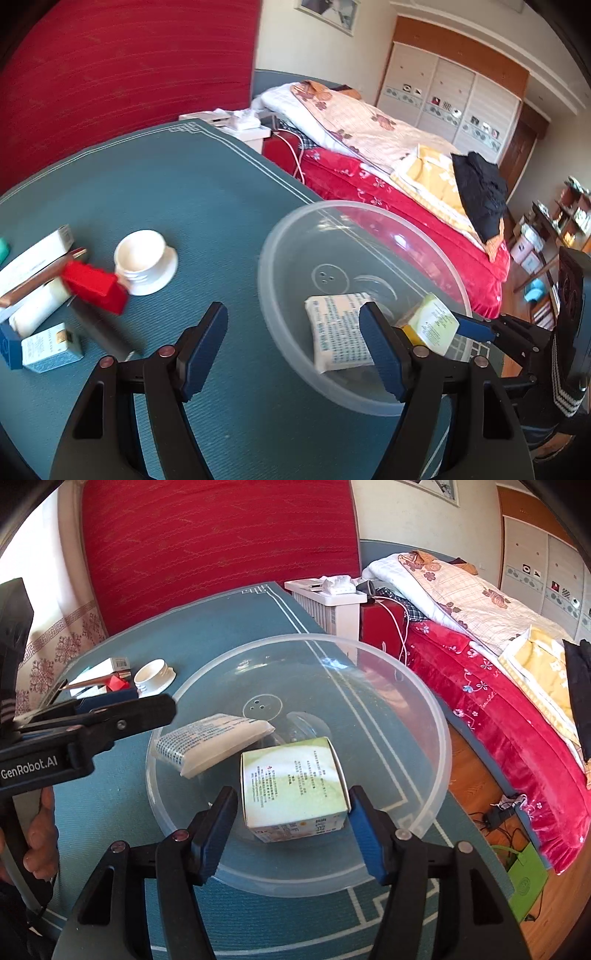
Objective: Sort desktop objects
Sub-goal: 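Return the left gripper to the table and grasp the blue toy brick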
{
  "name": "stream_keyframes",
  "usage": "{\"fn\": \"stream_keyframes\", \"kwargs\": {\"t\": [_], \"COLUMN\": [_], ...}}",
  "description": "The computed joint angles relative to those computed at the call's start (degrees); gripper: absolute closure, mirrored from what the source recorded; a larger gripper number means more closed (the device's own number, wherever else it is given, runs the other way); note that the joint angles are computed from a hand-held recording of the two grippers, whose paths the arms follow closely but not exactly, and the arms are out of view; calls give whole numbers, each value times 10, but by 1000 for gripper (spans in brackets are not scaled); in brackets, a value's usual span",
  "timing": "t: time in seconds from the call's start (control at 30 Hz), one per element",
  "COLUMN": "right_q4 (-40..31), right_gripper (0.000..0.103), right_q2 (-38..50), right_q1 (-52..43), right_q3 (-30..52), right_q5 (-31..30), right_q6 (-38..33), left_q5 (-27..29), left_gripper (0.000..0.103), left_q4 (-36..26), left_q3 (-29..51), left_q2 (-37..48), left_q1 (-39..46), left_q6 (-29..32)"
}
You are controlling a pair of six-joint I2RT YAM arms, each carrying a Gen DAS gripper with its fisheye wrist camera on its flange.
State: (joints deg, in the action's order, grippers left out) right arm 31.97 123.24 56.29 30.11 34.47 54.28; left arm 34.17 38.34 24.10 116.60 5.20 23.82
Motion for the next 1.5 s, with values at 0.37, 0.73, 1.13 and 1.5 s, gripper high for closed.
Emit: {"fn": "stream_keyframes", "kwargs": {"t": [0.37,0.73,1.13,1.5], "right_q4": [-17,-23,-51,-90], "right_gripper": [32,23,22,22], "right_q2": [-23,-6,33,74], "right_q1": [4,12,24,48], "right_q3": [35,102,179,269], "right_q5": [21,13,-17,-35], "right_q6": [-8,-27,-52,-110], "left_q5": [16,10,5,-39], "left_gripper": [26,26,26,26], "left_q4": [16,-12,-50,-85], "left_q3": [11,70,166,246], "left_q2": [5,45,100,146], "left_q1": [119,221,305,311], "left_q6": [11,18,-3,-5]}}
